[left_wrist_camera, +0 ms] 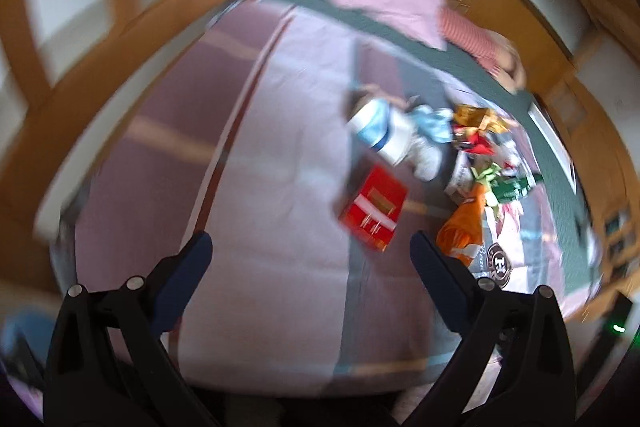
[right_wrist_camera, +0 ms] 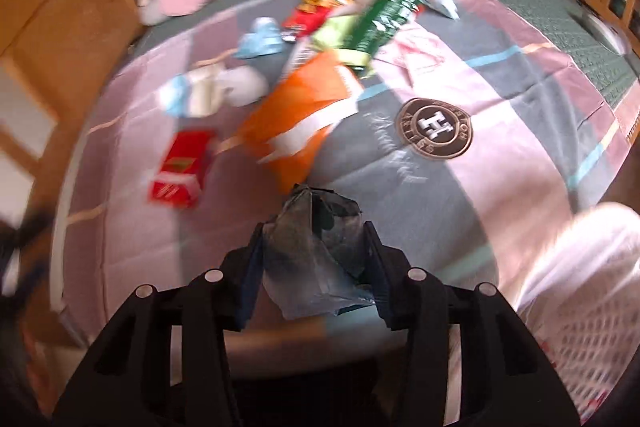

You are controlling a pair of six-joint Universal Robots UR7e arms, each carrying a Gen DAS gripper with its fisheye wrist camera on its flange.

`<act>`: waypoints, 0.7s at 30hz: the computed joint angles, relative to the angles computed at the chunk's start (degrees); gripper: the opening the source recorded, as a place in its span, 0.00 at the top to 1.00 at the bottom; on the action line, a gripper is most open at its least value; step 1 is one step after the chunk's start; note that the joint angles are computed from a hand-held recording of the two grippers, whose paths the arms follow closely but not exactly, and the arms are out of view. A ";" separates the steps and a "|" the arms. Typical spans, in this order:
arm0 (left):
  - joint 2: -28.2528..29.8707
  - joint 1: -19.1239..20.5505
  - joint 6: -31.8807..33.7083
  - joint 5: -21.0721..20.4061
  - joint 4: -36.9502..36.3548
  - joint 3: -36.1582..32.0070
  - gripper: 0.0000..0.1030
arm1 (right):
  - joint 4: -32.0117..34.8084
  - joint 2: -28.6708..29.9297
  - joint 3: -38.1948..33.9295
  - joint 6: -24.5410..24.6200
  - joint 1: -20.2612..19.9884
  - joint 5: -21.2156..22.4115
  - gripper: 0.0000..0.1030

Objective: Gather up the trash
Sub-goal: 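Lift the clear plastic bag with the right tool while the left tool reaches the red cigarette box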

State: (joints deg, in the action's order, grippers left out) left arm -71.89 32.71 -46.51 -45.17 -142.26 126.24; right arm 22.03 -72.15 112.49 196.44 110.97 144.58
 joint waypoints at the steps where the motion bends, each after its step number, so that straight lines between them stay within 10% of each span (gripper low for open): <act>1: 1.07 0.23 2.62 0.48 -1.18 -0.43 0.04 | -1.86 0.28 0.06 -0.16 2.05 3.45 0.54; 9: 11.09 6.04 18.29 -4.11 -7.99 -6.65 0.04 | -6.81 0.32 1.10 -5.40 4.99 7.60 0.54; 14: 16.45 8.33 18.62 -9.09 -6.36 -10.26 0.04 | -8.50 0.76 1.43 -6.89 5.25 8.49 0.53; 21: 24.11 8.98 17.73 -4.96 3.26 -15.56 0.04 | -8.02 1.45 0.81 -8.00 4.87 7.93 0.53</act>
State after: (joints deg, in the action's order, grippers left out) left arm -47.77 41.68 -28.79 -50.13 -139.00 110.68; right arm 14.00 -70.70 113.31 188.43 115.85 152.52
